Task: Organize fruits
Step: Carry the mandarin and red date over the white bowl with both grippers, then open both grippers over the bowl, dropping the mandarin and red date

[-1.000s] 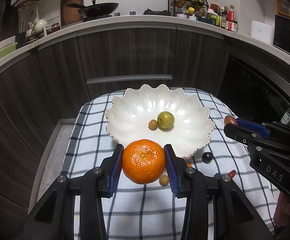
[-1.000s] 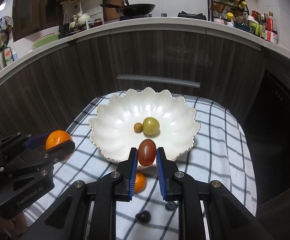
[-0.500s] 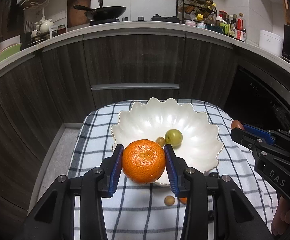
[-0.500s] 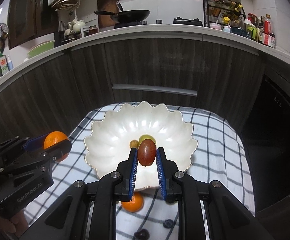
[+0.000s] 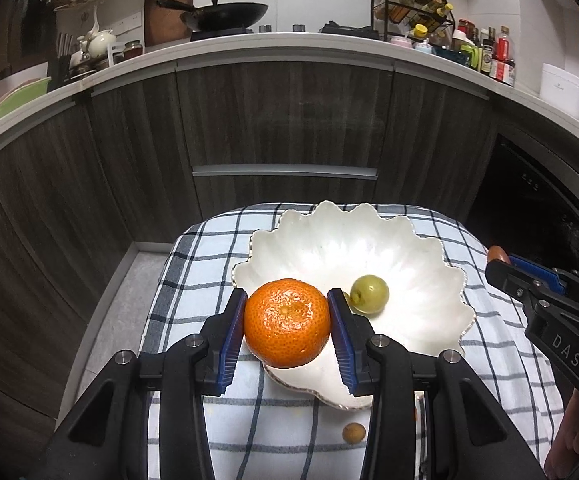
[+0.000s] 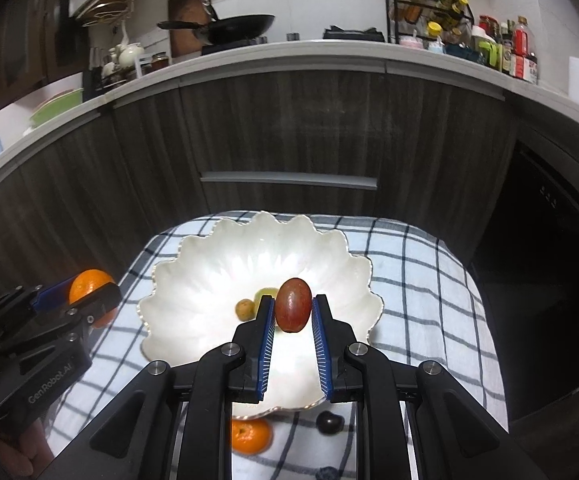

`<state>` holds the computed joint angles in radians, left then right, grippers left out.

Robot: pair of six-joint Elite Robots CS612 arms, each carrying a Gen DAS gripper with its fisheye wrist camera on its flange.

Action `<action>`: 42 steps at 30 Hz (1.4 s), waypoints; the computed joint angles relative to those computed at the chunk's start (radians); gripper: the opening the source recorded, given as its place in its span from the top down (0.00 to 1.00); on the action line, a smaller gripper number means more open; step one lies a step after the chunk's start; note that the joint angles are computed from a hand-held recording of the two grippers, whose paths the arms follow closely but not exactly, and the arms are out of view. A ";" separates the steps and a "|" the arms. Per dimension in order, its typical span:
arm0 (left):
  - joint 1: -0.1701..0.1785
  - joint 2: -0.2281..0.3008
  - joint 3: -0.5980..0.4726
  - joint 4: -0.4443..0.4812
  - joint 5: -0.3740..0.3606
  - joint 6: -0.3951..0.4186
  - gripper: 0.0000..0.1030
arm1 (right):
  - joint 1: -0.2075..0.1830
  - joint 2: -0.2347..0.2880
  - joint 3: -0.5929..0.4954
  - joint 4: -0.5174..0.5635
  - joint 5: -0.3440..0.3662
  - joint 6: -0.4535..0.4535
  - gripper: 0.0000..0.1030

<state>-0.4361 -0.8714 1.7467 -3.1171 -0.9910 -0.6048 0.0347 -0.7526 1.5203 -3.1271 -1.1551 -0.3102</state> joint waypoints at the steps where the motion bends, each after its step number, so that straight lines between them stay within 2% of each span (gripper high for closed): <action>1: 0.003 0.004 -0.007 0.006 -0.003 -0.002 0.61 | 0.002 0.006 -0.011 0.014 -0.009 0.007 0.80; 24: 0.052 0.082 -0.132 0.171 -0.043 -0.069 0.60 | 0.028 0.096 -0.172 0.199 -0.112 0.089 0.80; 33: 0.058 0.092 -0.147 0.207 -0.055 -0.090 0.59 | 0.037 0.117 -0.206 0.225 -0.133 0.087 0.80; 35: 0.057 0.093 -0.147 0.200 -0.055 -0.089 0.56 | 0.038 0.117 -0.207 0.228 -0.138 0.081 0.80; 37: 0.051 0.092 -0.144 0.183 -0.025 -0.077 0.40 | 0.039 0.118 -0.209 0.230 -0.137 0.073 0.79; 38: 0.048 0.091 -0.142 0.172 -0.015 -0.070 0.38 | 0.039 0.118 -0.210 0.230 -0.138 0.070 0.76; 42: 0.046 0.088 -0.143 0.167 -0.005 -0.057 0.34 | 0.036 0.116 -0.206 0.213 -0.130 0.079 0.46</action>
<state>-0.3905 -0.7836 1.6032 -2.9499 -0.9958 -0.6617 0.0702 -0.6364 1.3139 -2.9141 -1.2849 -0.2313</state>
